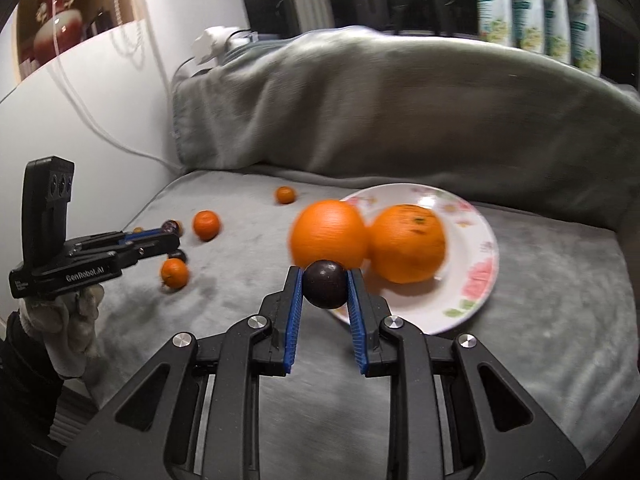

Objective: Organize fruits
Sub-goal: 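Carry the plum with the right gripper over the plate and lower it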

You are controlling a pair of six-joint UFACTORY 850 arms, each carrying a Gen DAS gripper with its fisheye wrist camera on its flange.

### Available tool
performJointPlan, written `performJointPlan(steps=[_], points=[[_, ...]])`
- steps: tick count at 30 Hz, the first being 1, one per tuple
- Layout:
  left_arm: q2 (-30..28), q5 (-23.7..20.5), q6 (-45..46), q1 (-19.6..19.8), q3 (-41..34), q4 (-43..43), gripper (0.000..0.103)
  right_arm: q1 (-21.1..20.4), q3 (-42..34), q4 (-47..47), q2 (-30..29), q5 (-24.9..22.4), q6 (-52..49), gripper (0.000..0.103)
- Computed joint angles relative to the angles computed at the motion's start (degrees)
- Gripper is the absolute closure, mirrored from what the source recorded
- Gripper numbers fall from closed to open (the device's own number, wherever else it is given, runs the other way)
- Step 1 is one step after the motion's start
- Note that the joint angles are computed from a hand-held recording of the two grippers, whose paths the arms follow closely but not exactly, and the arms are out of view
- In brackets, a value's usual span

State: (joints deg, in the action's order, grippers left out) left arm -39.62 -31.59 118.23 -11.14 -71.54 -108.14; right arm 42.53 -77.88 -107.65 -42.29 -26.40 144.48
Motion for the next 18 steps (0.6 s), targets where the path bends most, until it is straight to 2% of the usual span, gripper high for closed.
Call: performJointPlan(steps=[18], points=[[-3.8, -0.14, -6.88, -5.62, -9.43, 5.78, 0.083, -2.18, 6.11, -4.71, 2.55, -2.31, 8.3, 0.08]])
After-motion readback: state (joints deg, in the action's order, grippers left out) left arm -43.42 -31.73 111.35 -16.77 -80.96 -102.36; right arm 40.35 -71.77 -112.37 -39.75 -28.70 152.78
